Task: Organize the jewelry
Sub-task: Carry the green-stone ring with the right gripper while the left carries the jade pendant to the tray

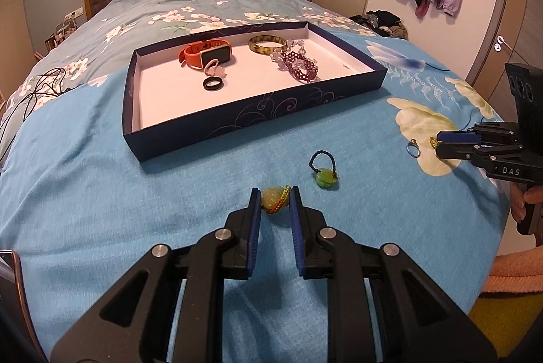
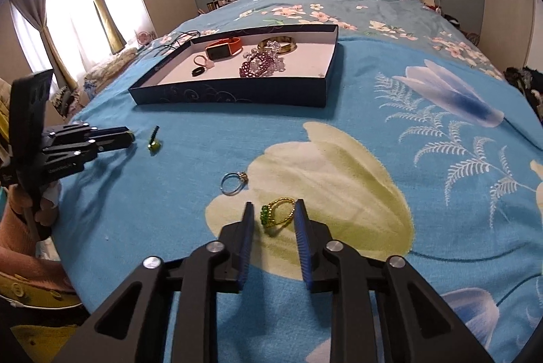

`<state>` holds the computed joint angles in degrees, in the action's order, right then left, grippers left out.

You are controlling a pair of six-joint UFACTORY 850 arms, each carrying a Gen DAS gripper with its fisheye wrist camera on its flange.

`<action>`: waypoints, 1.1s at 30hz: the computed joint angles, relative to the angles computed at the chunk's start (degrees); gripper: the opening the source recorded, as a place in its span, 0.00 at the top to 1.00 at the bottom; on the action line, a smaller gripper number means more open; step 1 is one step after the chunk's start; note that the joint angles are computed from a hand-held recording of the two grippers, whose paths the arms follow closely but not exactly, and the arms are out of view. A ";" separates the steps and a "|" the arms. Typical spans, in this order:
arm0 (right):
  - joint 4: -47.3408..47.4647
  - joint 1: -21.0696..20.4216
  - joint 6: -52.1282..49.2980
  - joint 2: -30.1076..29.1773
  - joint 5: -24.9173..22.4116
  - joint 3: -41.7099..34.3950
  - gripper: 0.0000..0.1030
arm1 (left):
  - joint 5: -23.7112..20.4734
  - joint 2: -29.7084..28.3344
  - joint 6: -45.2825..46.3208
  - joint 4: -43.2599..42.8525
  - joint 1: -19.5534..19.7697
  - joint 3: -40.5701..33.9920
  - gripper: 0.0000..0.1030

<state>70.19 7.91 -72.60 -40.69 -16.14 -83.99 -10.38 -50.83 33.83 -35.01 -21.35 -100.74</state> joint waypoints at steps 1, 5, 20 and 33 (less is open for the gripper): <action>-0.39 0.11 0.51 -0.07 0.21 -0.13 0.82 | -0.01 0.01 0.40 -0.35 0.01 0.03 0.83; -0.59 0.35 1.02 -0.20 1.90 -0.29 0.93 | 0.40 0.32 1.22 -1.38 0.03 0.66 0.83; 14.31 0.36 -13.63 0.42 0.70 -0.58 0.93 | 1.63 1.25 4.99 -5.75 0.20 1.76 0.83; 17.23 1.72 -18.57 -1.45 -1.65 -5.59 0.94 | 3.24 1.62 9.62 -9.70 0.07 0.39 0.83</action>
